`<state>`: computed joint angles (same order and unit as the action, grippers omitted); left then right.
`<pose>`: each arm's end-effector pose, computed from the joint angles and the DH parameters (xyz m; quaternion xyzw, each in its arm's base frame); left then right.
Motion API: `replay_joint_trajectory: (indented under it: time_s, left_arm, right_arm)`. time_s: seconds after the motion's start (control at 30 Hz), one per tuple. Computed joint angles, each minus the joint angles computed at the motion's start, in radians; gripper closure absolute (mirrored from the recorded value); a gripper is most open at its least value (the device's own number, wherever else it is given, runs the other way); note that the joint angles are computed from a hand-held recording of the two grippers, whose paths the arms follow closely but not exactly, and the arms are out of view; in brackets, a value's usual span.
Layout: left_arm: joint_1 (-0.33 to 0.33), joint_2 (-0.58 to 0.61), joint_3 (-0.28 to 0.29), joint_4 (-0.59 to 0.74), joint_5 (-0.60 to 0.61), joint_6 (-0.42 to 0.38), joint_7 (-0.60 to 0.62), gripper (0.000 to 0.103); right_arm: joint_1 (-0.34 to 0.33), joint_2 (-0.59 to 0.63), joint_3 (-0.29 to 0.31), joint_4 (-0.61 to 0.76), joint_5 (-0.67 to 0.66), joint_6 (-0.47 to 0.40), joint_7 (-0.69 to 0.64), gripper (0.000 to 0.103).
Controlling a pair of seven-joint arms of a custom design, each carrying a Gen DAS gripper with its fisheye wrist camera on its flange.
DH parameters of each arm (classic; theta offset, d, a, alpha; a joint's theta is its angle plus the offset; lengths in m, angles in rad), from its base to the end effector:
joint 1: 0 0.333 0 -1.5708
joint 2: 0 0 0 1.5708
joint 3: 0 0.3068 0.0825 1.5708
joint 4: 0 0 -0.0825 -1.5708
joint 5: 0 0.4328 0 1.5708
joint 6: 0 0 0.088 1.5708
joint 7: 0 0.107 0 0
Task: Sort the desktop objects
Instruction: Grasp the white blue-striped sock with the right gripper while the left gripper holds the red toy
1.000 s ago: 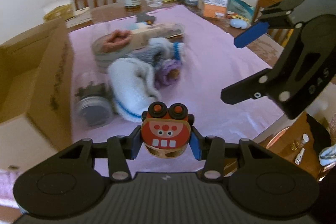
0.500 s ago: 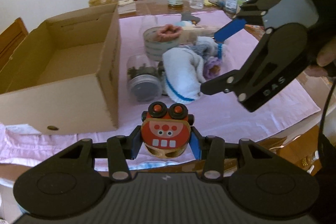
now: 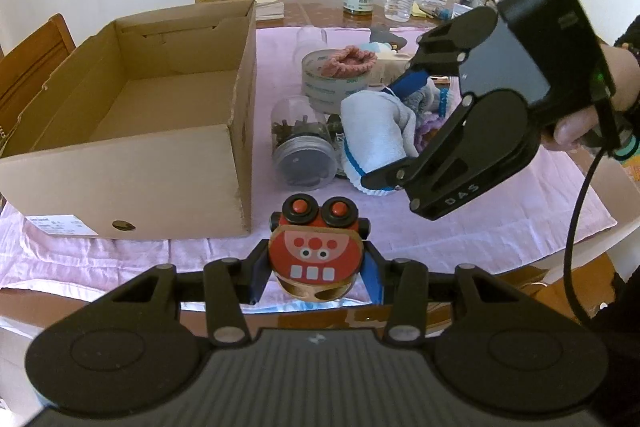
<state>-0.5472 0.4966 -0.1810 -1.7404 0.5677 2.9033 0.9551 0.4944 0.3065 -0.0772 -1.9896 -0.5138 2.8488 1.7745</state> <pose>0.5412 -0.5050 0.3315 -0.4514 0.8226 -0.3103 0.1529 0.6067 0.3000 0.3252 -0.8599 0.4125 -0.2509 0.1657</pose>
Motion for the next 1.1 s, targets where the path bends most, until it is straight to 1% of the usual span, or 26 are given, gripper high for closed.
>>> replay_joint_trajectory:
  time_s: [0.1,0.23,0.37,0.43,0.53,0.83,0.93,1.03,1.1]
  left_arm:
    - [0.01,0.0,-0.01,0.0,-0.013,0.001,0.013,0.057]
    - [0.027,0.0,-0.031,0.003,-0.038,-0.005,0.055,0.057]
    - [0.023,-0.005,-0.029,0.01,-0.045,0.002,0.075,0.057]
    - [0.006,-0.007,-0.012,0.021,-0.03,0.004,0.062,0.057]
    - [-0.011,-0.005,-0.004,0.046,-0.02,-0.024,0.048,0.057]
    - [-0.004,-0.004,-0.03,0.1,-0.037,-0.047,0.067,0.057]
    - [-0.011,0.0,-0.024,0.125,-0.038,-0.056,0.067,0.057]
    - [-0.015,0.014,-0.019,0.159,-0.033,-0.074,0.074,0.057]
    - [-0.007,0.028,-0.028,0.186,-0.043,-0.095,0.102,0.057]
  right_arm:
    - [0.023,0.014,-0.023,0.018,-0.06,-0.019,0.022,0.034]
    - [-0.009,0.008,0.009,0.017,-0.006,-0.025,-0.024,0.037]
    - [-0.056,-0.01,0.054,0.006,0.117,-0.028,-0.103,0.039]
    - [-0.077,-0.026,0.076,-0.004,0.189,-0.029,-0.145,0.039]
    - [-0.102,-0.057,0.1,-0.027,0.277,-0.027,-0.217,0.039]
    - [-0.162,-0.162,0.142,-0.089,0.512,-0.062,-0.37,0.039]
    - [-0.17,-0.178,0.148,-0.094,0.562,-0.054,-0.397,0.039]
    - [-0.166,-0.178,0.143,-0.083,0.557,-0.045,-0.392,0.039]
    - [-0.163,-0.173,0.141,-0.069,0.55,-0.047,-0.38,0.039]
